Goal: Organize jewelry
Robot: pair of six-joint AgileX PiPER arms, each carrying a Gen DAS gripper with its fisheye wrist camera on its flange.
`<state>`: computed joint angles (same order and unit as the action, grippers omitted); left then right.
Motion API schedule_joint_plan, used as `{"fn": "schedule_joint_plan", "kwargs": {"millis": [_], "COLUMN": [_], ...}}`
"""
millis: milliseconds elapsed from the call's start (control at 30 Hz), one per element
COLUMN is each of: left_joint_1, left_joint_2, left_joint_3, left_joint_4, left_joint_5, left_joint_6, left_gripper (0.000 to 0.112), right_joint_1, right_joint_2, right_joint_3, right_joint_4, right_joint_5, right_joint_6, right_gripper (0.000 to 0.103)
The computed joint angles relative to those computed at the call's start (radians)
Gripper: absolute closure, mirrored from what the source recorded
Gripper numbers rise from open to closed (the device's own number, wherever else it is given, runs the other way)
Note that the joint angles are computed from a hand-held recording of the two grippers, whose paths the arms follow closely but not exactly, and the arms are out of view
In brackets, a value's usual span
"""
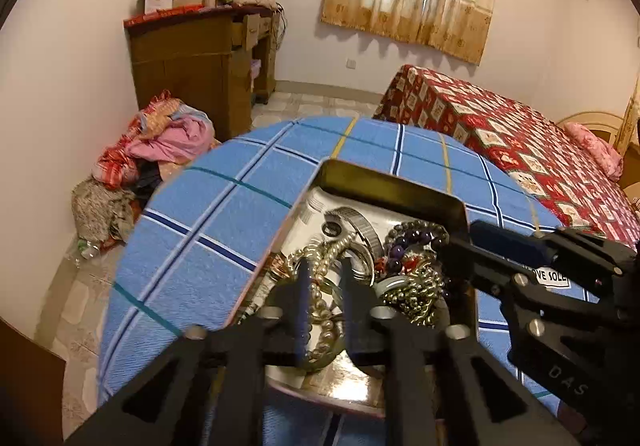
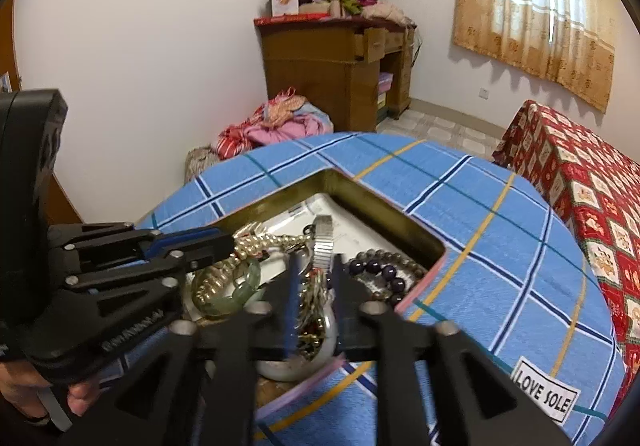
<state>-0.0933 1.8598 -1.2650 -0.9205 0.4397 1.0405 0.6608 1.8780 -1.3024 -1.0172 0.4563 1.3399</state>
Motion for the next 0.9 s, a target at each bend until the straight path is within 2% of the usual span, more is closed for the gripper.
{"fn": "schedule_joint_plan", "kwargs": {"millis": [33, 67, 100, 200, 300, 567, 900], "left_joint_1": [0.000, -0.002, 0.002, 0.027, 0.034, 0.033, 0.018], "left_joint_2": [-0.022, -0.045, -0.065, -0.091, -0.123, -0.176, -0.201], "left_joint_3": [0.023, 0.052, 0.077, 0.090, 0.118, 0.155, 0.167], "left_joint_4": [-0.021, -0.063, -0.123, -0.135, -0.146, -0.156, -0.120], "left_joint_5": [-0.026, -0.062, -0.083, -0.038, -0.046, -0.060, -0.083], "left_joint_6": [0.021, 0.056, 0.112, 0.128, 0.148, 0.143, 0.114], "left_gripper": [0.048, 0.038, 0.033, 0.033, 0.033, 0.033, 0.033], "right_joint_1": [0.004, 0.006, 0.007, 0.019, 0.034, 0.069, 0.070], "right_joint_2": [-0.013, -0.020, -0.031, -0.067, -0.115, -0.176, -0.186], "right_joint_3": [0.016, 0.028, 0.040, 0.081, 0.142, 0.211, 0.218], "right_joint_4": [-0.035, -0.057, -0.071, -0.112, -0.175, -0.271, -0.283], "right_joint_5": [0.005, 0.005, 0.006, 0.021, 0.024, 0.057, 0.055], "right_joint_6": [0.040, 0.065, 0.085, 0.154, 0.252, 0.377, 0.387], "right_gripper": [0.055, 0.051, 0.050, 0.049, 0.041, 0.035, 0.035]}}
